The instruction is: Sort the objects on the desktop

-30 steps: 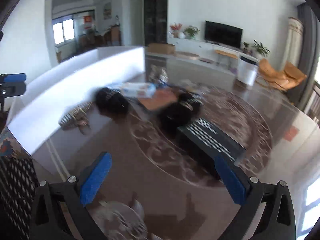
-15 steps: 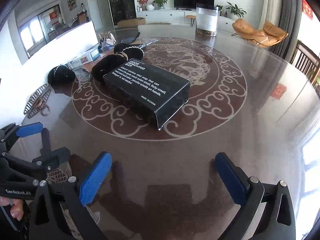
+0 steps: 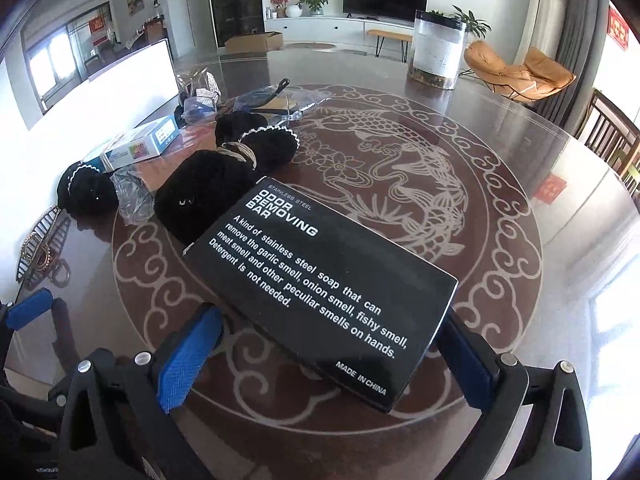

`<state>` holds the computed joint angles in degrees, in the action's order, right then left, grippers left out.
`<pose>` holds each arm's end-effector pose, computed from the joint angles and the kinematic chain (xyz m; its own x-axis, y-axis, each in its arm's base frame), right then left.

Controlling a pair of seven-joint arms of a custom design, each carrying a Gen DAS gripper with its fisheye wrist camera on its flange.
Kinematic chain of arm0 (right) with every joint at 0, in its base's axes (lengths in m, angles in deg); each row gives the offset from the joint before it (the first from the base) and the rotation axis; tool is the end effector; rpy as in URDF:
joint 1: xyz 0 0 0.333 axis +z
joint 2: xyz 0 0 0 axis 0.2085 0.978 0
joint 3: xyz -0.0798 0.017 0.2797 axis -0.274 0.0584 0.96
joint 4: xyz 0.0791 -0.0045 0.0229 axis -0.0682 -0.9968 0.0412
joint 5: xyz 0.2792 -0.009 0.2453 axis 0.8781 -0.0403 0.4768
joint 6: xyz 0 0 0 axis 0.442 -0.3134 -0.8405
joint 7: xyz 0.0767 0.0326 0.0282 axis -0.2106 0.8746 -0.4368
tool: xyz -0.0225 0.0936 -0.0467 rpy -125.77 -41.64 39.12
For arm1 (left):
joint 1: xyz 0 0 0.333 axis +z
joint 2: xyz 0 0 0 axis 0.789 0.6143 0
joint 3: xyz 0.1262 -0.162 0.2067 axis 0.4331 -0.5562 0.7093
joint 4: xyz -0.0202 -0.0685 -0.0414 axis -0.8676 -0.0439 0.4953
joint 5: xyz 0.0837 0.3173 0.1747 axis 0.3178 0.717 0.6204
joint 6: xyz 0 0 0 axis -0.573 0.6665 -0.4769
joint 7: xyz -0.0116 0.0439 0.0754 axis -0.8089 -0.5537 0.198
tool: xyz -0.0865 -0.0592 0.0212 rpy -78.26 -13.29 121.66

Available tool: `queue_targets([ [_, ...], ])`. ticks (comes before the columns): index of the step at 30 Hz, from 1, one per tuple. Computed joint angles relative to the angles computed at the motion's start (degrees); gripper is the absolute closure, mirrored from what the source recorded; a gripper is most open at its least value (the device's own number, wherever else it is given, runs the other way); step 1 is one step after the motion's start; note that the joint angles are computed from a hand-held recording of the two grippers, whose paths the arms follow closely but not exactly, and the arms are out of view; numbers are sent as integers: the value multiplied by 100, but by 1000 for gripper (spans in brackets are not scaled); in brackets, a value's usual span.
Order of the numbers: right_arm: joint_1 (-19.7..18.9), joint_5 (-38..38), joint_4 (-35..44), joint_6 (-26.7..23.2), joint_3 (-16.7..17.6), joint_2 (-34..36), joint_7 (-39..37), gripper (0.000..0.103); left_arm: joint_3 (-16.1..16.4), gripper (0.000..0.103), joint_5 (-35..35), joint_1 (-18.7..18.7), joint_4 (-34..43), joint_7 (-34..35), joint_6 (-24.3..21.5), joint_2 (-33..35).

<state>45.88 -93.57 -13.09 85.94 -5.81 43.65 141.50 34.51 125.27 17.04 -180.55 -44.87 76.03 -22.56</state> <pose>0.5592 0.4162 0.4125 0.4046 -0.9143 0.0160 -0.7510 -0.3422 -0.5646 0.4701 -0.4415 0.3611 0.2113 -0.9774 0.0047 -0.7912 -0.1739 -0.5864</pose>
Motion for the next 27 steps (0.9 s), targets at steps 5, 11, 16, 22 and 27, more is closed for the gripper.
queue_targets([
  [5, 106, -194, -347, 193, -115, -210, 334, 0, 5, 0, -8, -22, 69, 6, -65, 46],
  [11, 58, -252, -339, 181, -59, -204, 385, 0, 19, 0, -13, -25, 93, 39, -22, 73],
  [16, 36, -257, -348, 194, -41, -205, 379, 0, 22, 0, -7, -30, 82, 47, -10, 69],
  [22, 33, -263, -353, 196, -37, -207, 384, 0, 28, 0, -8, -37, 93, 43, -15, 75],
  [27, 32, -265, -357, 199, -36, -209, 387, 0, 30, 0, -10, -37, 99, 47, -17, 79],
])
